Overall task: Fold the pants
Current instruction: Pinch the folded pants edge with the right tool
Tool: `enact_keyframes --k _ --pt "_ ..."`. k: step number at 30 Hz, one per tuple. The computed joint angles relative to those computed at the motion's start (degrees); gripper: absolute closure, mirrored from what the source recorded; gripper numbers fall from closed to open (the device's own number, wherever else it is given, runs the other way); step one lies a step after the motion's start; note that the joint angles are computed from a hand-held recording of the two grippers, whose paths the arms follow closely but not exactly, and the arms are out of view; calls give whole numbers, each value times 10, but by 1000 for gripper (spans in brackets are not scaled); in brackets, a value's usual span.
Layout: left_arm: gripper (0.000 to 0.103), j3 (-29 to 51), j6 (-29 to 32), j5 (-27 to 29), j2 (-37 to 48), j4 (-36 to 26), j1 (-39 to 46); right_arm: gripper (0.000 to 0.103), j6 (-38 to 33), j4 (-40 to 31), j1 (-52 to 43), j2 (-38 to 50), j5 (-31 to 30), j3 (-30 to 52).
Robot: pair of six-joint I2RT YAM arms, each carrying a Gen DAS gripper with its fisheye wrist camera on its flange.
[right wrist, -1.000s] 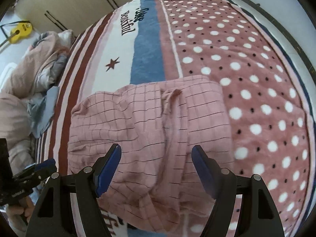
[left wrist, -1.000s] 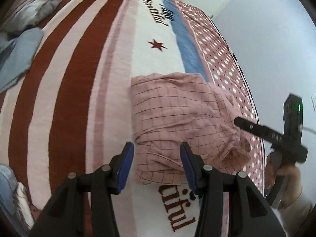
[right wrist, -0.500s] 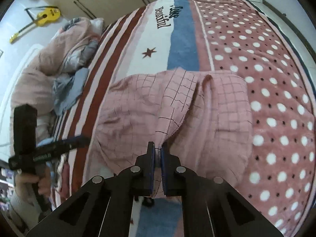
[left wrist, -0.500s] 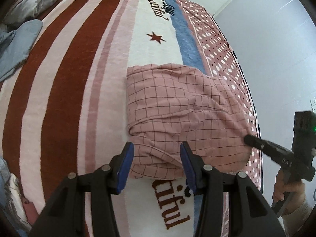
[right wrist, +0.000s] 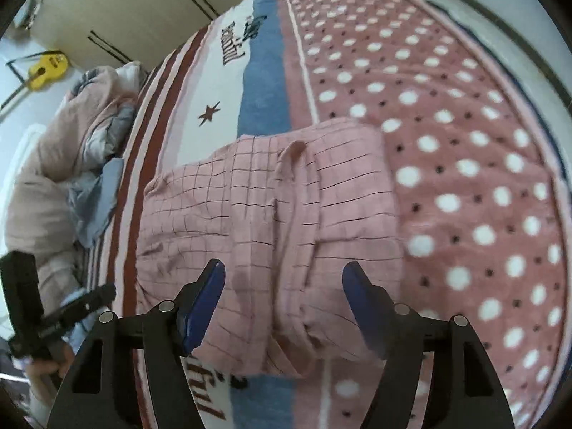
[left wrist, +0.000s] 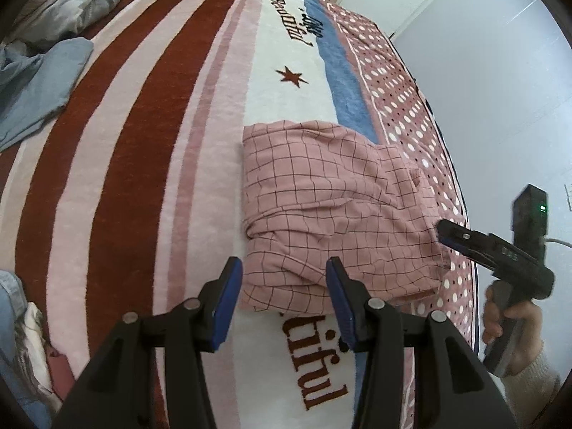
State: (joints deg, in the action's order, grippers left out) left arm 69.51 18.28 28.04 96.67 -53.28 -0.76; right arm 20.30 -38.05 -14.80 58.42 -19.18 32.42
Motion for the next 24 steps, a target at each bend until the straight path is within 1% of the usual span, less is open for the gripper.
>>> enact_keyframes --k 2,3,4,5,6,7,9,11,13,17,19,21,24 --pt "59 -12 5 -1 -5 7 5 38 7 61 17 28 -19 -20" --pt "59 -18 8 -1 -7 10 9 38 4 74 27 49 -16 -21" --pt "59 -24 11 -1 -9 11 13 41 7 84 44 73 1 -20" --pt "59 -31 13 -1 -12 13 17 57 19 103 66 89 23 -23" --pt "59 -35 15 -1 -14 14 20 72 23 111 74 90 27 -26" --pt "59 -39 16 -1 -16 15 21 102 26 118 83 94 26 -25" --pt "59 -40 17 -2 -20 11 22 100 40 118 101 72 48 -28" --pt "59 -40 17 0 -25 8 20 101 38 98 120 36 79 -21" --pt "59 -35 14 2 -32 5 14 102 29 69 122 1 91 -8" --pt "58 -21 -4 9 -34 14 -8 102 -18 14 79 -24 87 27" --pt "55 -18 -20 10 -28 31 -26 102 -53 -9 48 -31 92 38" --pt "46 -17 -39 13 -18 51 -39 102 -91 -23 10 -30 90 40" --pt "41 -11 -69 32 11 79 -58 99 -134 -19 -29 12 74 28"
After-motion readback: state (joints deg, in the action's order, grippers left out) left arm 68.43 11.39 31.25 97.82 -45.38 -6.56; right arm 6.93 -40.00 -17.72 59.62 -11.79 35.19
